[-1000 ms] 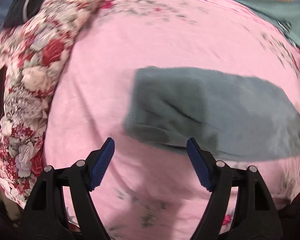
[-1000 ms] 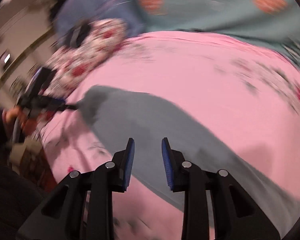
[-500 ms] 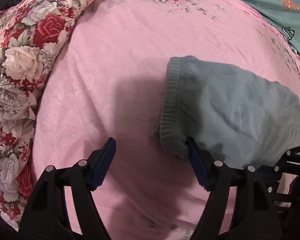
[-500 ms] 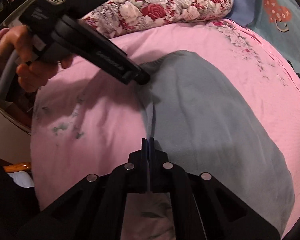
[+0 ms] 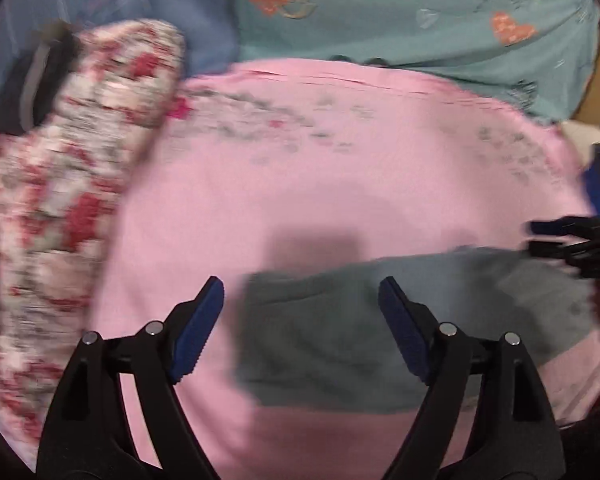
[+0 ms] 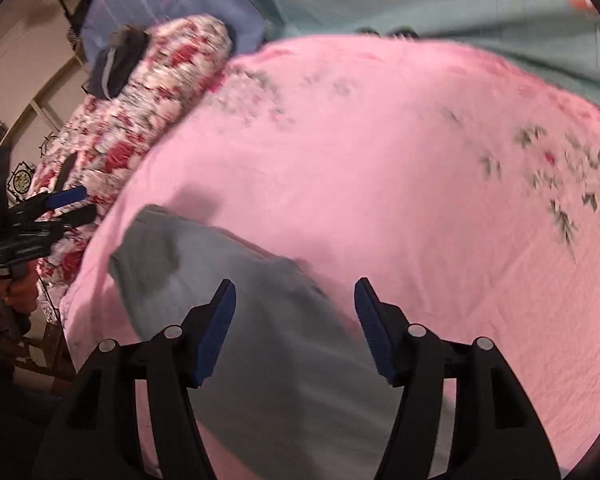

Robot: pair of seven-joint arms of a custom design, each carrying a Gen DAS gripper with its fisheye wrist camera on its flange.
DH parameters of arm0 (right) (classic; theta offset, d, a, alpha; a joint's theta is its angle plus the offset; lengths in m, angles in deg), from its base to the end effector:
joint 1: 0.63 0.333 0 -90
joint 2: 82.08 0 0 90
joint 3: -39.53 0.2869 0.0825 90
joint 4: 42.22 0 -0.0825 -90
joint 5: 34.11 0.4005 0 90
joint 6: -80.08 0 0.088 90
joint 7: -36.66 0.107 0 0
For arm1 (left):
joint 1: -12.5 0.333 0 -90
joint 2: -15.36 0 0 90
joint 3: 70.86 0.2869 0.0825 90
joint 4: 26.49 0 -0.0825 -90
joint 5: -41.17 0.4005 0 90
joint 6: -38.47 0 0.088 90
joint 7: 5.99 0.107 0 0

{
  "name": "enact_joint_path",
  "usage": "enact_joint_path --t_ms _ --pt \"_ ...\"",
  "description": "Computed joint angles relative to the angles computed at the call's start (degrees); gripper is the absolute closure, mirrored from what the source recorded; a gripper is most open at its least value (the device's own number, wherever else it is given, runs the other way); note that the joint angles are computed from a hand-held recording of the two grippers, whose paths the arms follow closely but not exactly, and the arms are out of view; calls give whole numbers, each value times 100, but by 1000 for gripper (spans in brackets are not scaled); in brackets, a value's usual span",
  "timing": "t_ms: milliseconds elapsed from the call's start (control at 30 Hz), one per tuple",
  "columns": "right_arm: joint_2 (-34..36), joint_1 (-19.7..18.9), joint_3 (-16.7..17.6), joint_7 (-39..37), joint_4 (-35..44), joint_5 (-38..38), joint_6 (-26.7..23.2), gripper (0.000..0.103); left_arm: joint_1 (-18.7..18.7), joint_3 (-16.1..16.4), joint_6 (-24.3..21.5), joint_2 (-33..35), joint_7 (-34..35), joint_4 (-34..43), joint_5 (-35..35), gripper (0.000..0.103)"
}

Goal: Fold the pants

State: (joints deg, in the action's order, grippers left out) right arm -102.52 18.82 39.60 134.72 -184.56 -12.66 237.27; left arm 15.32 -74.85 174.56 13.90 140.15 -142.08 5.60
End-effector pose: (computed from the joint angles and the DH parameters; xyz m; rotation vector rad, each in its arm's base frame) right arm 0.4694 0.1511 0.4502 -1.6720 1.8484 -0.1349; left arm 0.5966 -0.0187 0.4689 -1.2771 2.5089 -0.8644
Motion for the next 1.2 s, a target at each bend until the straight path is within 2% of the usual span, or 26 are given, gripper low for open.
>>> enact_joint_path --t_ms 33,100,133,233,300,467,600,733,767,833,900,1000,1100,1200 --pt "138 249 -311 -442 117 426 -201 41 -33 -47 -72 33 -78 -26 89 22" --pt "433 703 -883 -1689 413 1703 -728 41 -159 -171 120 220 -434 -143 639 22" --pt "516 826 -1054 -2262 539 2244 -1039 41 -178 -187 95 337 -658 -133 895 22" --pt "674 874 -1239 -3375 811 3145 -1811 41 -197 -209 99 674 -1289 -89 1519 22" --pt "870 802 -1263 -3801 1027 3451 -2286 41 -157 -244 284 662 -1212 -232 1526 22" --pt "1531 482 -1057 -4047 1556 3916 -2658 41 -181 -297 425 667 -1378 -289 1785 21" --pt "2054 169 -949 -4523 1905 5357 -3275 35 -160 -280 376 518 -1343 -398 1799 20" --pt "2283 -141 -698 -4784 2053 6032 -3364 34 -165 -277 351 532 -1291 -388 1814 17" --pt "2249 -213 -633 -4820 2028 6115 -3257 34 -168 -280 361 539 -1291 -385 1807 17" --pt "2084 -308 -462 -5124 1898 6552 -2566 34 -171 -282 383 532 -1286 -399 1806 16" --pt "2042 -492 -371 -5278 1835 6960 -2462 41 -167 -284 397 520 -1224 -416 1766 16" --pt "2174 -681 -150 -5087 1936 6778 -2355 48 -164 -284 386 521 -1108 -409 1727 15" --pt "2281 -871 -12 -4967 1977 6793 -2383 55 -131 -264 118 568 -980 -205 1722 16" --pt "2356 -973 74 -4749 2104 6458 -2463 55 -43 -228 254 588 -751 -17 1448 16"
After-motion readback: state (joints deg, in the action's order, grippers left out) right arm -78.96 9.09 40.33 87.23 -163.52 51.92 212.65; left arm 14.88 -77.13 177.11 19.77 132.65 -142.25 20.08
